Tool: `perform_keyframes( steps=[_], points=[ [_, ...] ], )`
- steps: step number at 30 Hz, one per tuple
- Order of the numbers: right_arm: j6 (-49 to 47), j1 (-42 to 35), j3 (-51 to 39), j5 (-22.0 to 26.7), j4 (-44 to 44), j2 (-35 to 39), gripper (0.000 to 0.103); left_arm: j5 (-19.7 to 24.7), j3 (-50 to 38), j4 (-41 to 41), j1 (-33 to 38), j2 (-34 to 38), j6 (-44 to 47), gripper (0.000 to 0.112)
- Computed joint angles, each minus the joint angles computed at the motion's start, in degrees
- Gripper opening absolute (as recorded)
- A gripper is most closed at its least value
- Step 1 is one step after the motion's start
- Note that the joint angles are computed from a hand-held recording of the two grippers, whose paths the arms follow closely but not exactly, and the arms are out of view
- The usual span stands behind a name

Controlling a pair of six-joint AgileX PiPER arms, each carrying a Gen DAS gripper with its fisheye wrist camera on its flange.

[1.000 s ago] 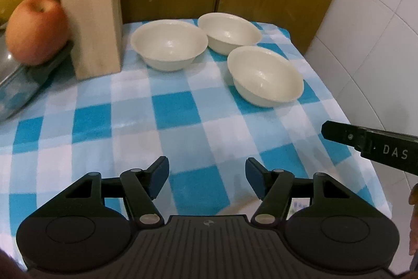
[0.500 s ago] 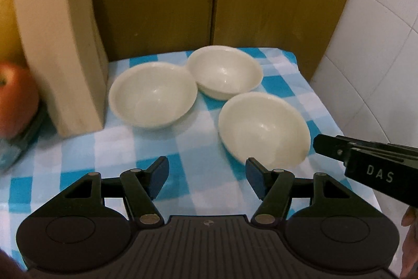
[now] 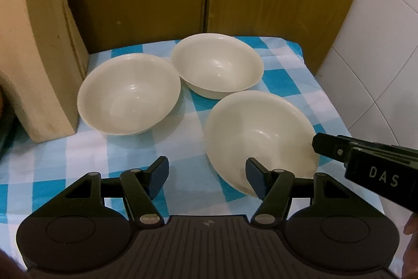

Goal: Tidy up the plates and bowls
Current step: 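Move both grippers to the rim of the large cream bowl, then close both grippers on the rim of the large cream bowl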

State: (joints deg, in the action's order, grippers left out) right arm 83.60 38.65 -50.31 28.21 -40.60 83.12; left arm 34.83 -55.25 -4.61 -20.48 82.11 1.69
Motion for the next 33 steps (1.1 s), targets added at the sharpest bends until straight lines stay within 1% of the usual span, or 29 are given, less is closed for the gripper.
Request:
perform_keyframes(
  steps=[7, 9, 11, 12, 13, 14, 15, 16, 17, 20, 21, 23, 26, 27, 33],
  points=[
    [-1.42, -1.74, -0.40, -2.55, 1.13, 1.87, 0.022, -1.37, -0.36, 1.75, -1.65, 1.56, -1.69, 0.071],
    [-4.02, -2.80, -0.69, -3.78, 3.37, 2.74, 0.022, -2.13, -0.57, 3.78, -2.52, 2.42, -3.80, 0.069],
    [-9.70, -4.35, -0.71, -6.06, 8.58, 3.52, 0.021, -2.43, -0.92, 3.84, -2.61, 3.56, -4.03, 0.063],
    [-14.15, -5.43, -0.46, -7.95, 13.26, 3.85, 0.011, -2.20, -1.07, 3.01, -2.39, 4.12, -3.27, 0.050],
    [-16.91, -6.00, -0.13, -9.64, 16.28, 4.35, 0.010, -1.60, -1.62, 1.92, -2.28, 5.02, -1.99, 0.040],
    [-17.73, -6.05, -0.23, -9.74, 17.00, 4.57, 0.010, -1.14, -1.91, 1.50, -2.29, 5.71, -1.33, 0.038],
    [-17.21, -5.84, -0.27, -9.90, 15.88, 4.69, 0.010, -2.08, -1.35, 0.84, -2.20, 5.58, -0.52, 0.036],
    [-18.20, -6.09, -0.26, -10.23, 17.06, 4.69, 0.010, -2.14, -1.34, 1.14, -2.33, 5.60, -0.45, 0.032],
    [-20.57, -6.61, -0.10, -10.72, 19.81, 4.52, 0.010, -1.90, -1.46, 0.38, -2.18, 5.65, 0.59, 0.030],
    [-29.84, -7.81, 1.25, -12.87, 30.42, 2.92, 0.010, -0.54, -1.72, -0.18, -1.53, 5.16, 1.63, 0.030],
    [-30.33, -7.42, 1.36, -12.60, 31.20, 2.10, 0.010, -0.36, -1.34, -0.69, -1.10, 4.50, 2.31, 0.030],
    [-26.39, -5.26, 1.13, -11.15, 27.16, 0.49, 0.010, 0.15, -0.14, -1.20, -0.47, 2.24, 3.45, 0.030],
    [-23.12, -2.10, 1.15, -9.89, 24.28, -1.44, 0.010, 0.52, 2.90, 1.91, -0.90, -3.33, 1.97, 0.033],
    [-20.81, -0.63, 1.06, -9.32, 22.08, -1.88, 0.010, 0.76, 3.93, 2.53, -0.87, -5.12, 1.82, 0.034],
    [-13.98, 6.46, -0.91, -6.55, 15.63, -1.07, 0.010, 2.52, 9.87, 2.75, 1.87, -13.66, 3.36, 0.036]
  ],
)
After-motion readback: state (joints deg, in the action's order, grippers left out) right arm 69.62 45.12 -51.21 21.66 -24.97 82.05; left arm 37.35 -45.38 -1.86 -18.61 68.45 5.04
